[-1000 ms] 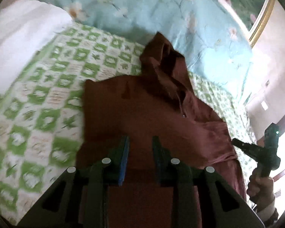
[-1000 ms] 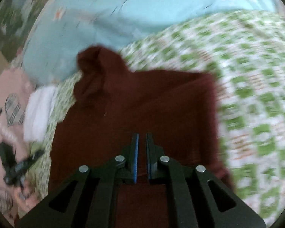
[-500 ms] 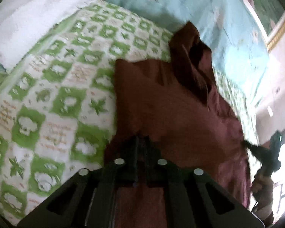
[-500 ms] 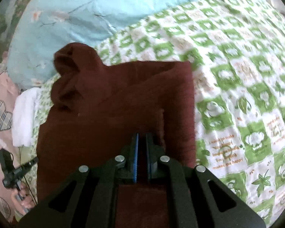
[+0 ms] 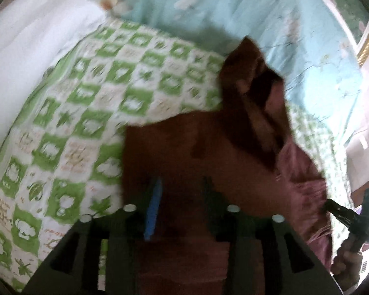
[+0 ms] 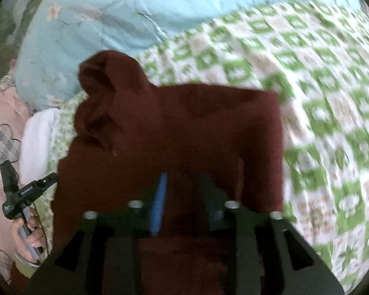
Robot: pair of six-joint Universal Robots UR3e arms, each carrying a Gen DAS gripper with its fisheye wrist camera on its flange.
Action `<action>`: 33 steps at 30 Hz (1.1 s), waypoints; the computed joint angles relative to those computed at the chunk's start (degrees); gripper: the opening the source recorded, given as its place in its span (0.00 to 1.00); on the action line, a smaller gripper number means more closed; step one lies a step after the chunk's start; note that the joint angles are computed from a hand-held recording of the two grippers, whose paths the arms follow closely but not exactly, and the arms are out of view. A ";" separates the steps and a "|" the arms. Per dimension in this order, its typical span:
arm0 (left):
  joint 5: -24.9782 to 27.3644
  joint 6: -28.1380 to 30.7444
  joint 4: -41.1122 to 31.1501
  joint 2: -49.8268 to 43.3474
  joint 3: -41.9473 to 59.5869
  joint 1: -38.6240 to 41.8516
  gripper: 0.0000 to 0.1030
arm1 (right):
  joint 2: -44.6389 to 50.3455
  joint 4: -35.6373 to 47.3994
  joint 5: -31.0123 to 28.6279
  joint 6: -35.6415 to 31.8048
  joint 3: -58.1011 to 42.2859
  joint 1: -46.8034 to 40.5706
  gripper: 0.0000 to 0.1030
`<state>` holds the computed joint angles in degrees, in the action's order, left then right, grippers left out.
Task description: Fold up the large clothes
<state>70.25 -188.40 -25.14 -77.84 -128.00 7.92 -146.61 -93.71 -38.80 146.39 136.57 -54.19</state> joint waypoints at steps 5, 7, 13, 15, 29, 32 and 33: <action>5.47 -3.07 -0.61 -9.00 12.33 -8.25 0.61 | 25.36 -43.41 -7.23 21.75 -4.62 21.76 0.40; 7.78 -3.43 -0.92 -13.16 17.26 -10.72 0.65 | 33.47 -51.99 -10.38 24.91 -9.16 27.58 0.41; 14.84 -4.86 -4.75 -28.74 36.46 -15.87 0.77 | 55.85 -64.16 -20.57 27.99 -29.95 40.44 0.59; 16.69 -3.73 -6.36 -33.14 42.70 -16.94 0.77 | 62.20 -63.79 -24.57 27.64 -38.72 43.99 0.60; 27.66 1.86 -19.31 -56.40 76.89 -18.42 0.11 | 83.81 -55.17 -33.32 27.21 -67.60 47.69 0.04; 24.79 0.53 -15.37 -53.07 70.72 -16.02 0.11 | 79.52 -58.84 -29.22 31.56 -59.75 41.50 0.04; 23.04 0.04 -14.22 -52.02 68.90 -15.28 0.13 | 78.49 -59.08 -27.19 32.18 -57.78 39.63 0.04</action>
